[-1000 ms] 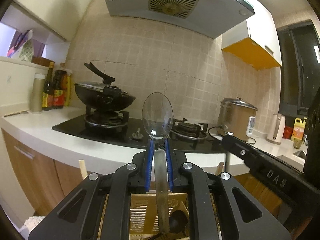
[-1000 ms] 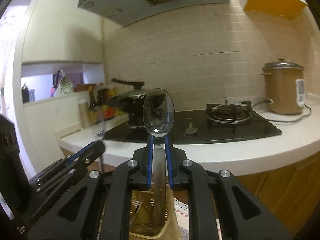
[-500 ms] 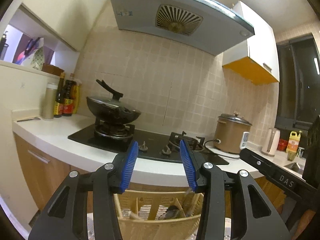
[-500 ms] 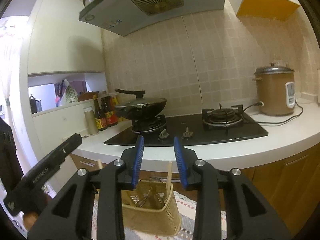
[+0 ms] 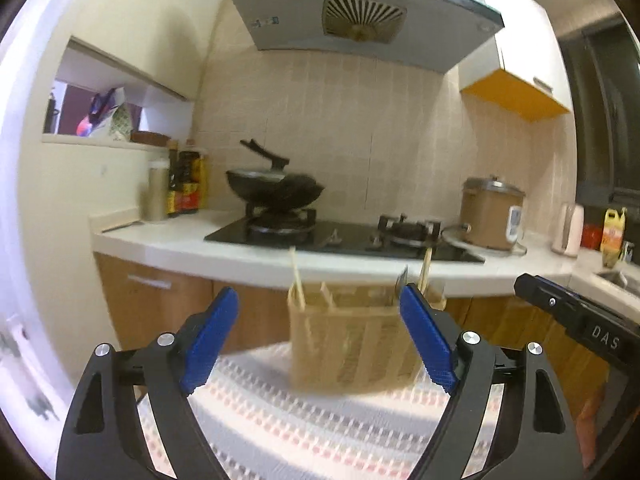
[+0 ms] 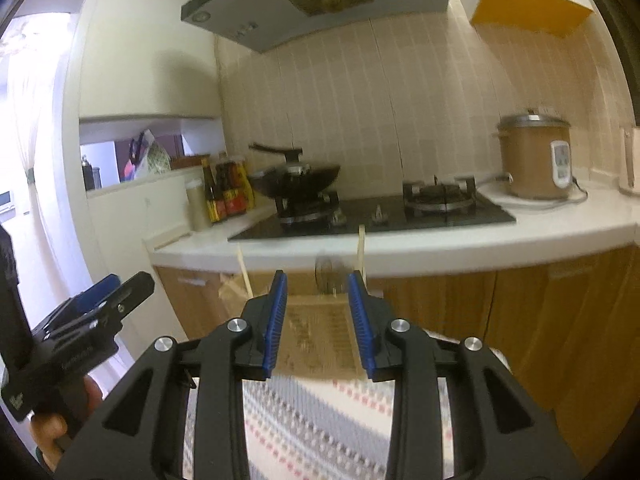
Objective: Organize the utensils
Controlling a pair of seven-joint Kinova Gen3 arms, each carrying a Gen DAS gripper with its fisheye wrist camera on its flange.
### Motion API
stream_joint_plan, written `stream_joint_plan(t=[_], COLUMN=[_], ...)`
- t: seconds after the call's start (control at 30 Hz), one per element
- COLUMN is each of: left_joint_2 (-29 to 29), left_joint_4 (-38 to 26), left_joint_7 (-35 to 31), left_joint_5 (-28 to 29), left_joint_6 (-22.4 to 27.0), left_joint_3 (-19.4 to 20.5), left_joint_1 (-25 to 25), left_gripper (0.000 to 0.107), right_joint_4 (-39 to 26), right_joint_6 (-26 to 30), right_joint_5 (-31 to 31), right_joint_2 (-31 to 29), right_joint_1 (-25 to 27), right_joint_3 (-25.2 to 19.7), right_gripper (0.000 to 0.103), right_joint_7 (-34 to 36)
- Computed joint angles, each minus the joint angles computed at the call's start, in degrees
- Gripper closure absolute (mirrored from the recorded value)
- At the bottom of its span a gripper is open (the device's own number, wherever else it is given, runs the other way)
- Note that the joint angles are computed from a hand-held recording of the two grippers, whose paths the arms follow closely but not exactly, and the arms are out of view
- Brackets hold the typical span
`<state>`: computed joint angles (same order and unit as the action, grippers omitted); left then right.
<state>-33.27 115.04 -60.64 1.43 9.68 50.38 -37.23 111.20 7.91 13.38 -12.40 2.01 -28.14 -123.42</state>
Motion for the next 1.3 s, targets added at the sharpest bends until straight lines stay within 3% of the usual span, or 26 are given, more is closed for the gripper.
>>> stream_joint_plan(t=[0.07,0.1,0.13,0.3,0.37,0.53,0.8,0.9,1.3], left_joint_2=[-0.67,-1.64,-2.83,-10.29,-13.5,-14.27,-16.16,-15.81,-14.27], left_joint_4=[2.08,2.88,3.45,4.03,3.77,4.54,5.02,5.1,5.68], left_joint_7=[0.52,1.05,1.57,2.65,1.98,1.37,0.48,0.47,0.38], left_joint_5=[0.65,1.03,1.39,2.44,2.53,5.38,6.69,7.38,7.79], left_joint_6=[-0.51,-0.68,-0.77,0.46,1.2,1.56,1.85,2.02,1.92], left_joint_3=[-0.37,0.14,0.97,7.09,9.35,10.66,11.04,10.52,9.77], left_joint_1=[1.23,0.69,-0.34,-8.32,-11.34,-13.01,-14.86,-14.68,-14.28], left_gripper=[0.023,0.022,0.02,0.019,0.018,0.016,0.012,0.012,0.012], right_joint_4=[1.59,2.54,3.38,5.44,5.48,7.43,8.3,8.91,8.01], right_joint_6=[0.18,-0.13,-0.52,-1.0,0.09,-3.68,-5.61,-6.59,-5.23], right_joint_5=[2.47,3.98,5.45,15.89,17.26,7.91,-9.52,-11.59,-16.0], right_joint_2=[-0.9,-1.6,-2.39,-4.84,-6.56,-12.15,-14.53,-16.24,-16.42], right_joint_1=[4.57,7.22,9.88,23.15,28.46,40.97,43.41,43.99,46.21], right_joint_3=[-4.59,-6.98,-9.36,-22.63,-27.91,-36.8,-37.98,-38.43,-40.3], right_gripper=[0.065,0.051,0.044,0.044,0.044,0.044,0.044,0.037,0.035], right_joint_7=[-3.86,-6.19,-8.52,-19.69,-21.37,-16.43,1.33,3.27,7.24])
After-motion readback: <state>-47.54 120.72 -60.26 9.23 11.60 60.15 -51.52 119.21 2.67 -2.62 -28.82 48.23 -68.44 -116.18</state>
